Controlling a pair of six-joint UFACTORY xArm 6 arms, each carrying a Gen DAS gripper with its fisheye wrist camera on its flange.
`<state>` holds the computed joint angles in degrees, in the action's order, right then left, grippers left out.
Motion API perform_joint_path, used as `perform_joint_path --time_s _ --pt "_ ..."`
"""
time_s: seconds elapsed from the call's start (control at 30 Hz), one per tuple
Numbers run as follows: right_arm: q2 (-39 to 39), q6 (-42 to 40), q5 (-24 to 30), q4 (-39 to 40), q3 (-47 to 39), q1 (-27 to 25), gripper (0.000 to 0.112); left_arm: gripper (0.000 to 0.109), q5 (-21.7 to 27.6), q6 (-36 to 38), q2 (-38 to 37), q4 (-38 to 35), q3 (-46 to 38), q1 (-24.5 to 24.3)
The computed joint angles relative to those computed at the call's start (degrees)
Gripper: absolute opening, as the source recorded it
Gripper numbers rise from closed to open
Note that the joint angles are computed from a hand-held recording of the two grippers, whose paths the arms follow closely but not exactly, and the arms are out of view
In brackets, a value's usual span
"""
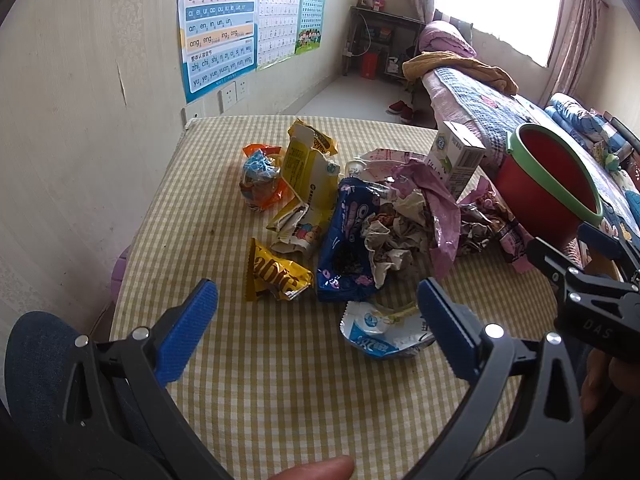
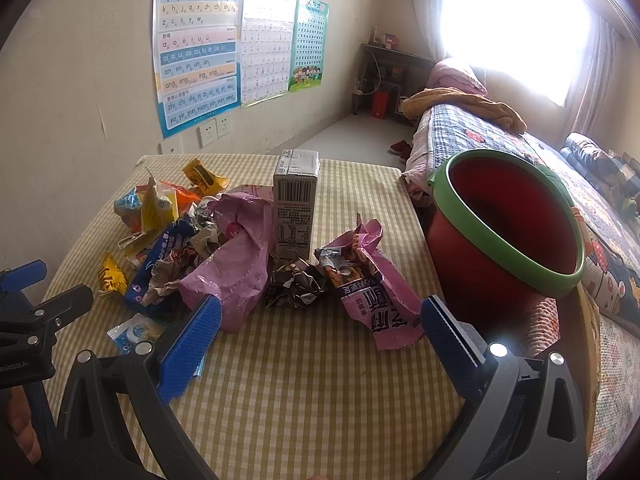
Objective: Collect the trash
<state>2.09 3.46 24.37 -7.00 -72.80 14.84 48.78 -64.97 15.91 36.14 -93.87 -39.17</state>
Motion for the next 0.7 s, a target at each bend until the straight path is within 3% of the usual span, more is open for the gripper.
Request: perform_joint_path --time_s 0.4,0.7 --pt "-0.24 0.17 -0.11 -0.07 -0.06 -0.12 0.096 0.098 -1.55 -1.43 -1.36 -0.66 1.85 1.0" --pt "2.07 -4.3 2.98 4.57 -4.03 -1.59 0.096 0.098 -2.47 -1.21 -2.24 -7.19 3.44 3.76"
